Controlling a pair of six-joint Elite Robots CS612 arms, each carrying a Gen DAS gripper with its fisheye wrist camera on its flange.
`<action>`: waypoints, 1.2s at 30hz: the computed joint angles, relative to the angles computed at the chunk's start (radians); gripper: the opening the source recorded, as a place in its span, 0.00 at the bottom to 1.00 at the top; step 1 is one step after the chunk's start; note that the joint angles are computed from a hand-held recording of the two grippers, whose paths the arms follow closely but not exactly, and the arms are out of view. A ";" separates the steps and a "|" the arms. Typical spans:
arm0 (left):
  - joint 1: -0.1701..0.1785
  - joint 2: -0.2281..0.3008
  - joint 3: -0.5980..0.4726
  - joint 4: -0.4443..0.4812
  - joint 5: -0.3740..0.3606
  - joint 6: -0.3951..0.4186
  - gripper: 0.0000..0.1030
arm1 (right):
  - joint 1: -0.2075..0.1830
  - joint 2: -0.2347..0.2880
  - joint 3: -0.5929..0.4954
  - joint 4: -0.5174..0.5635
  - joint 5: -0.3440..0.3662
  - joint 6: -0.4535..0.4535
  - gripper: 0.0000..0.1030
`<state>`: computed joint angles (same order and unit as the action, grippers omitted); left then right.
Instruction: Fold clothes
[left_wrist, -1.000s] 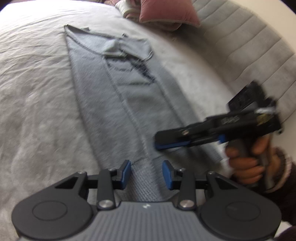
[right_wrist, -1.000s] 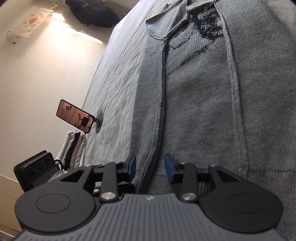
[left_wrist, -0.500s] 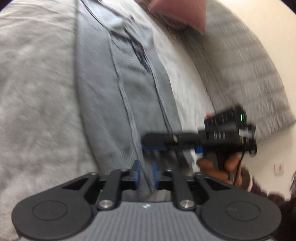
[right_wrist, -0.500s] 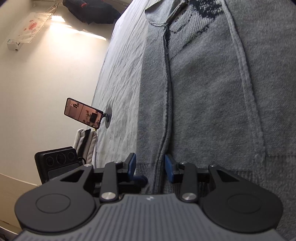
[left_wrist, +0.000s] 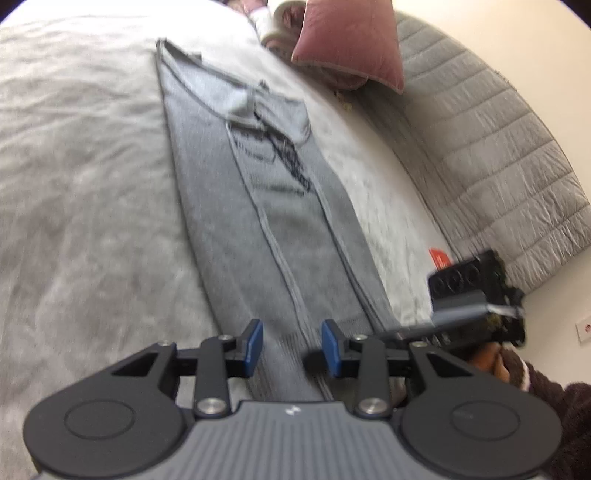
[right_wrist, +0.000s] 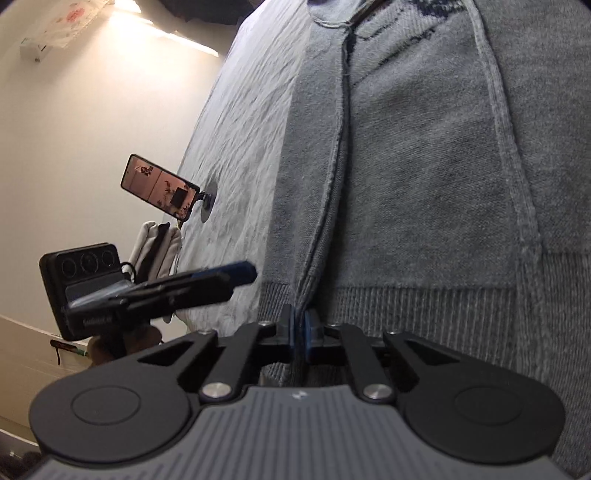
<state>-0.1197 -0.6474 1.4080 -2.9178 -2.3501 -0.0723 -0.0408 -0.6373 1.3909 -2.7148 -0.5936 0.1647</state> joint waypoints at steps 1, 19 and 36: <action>-0.003 0.003 0.000 -0.014 0.002 0.003 0.34 | -0.001 -0.005 0.003 0.000 0.002 -0.008 0.08; -0.102 0.047 -0.040 -0.224 0.412 0.065 0.34 | -0.002 -0.018 0.054 -0.519 -0.594 -0.158 0.40; -0.125 -0.044 0.154 -0.309 0.418 0.391 0.36 | -0.009 -0.084 0.211 -0.501 -0.598 -0.612 0.39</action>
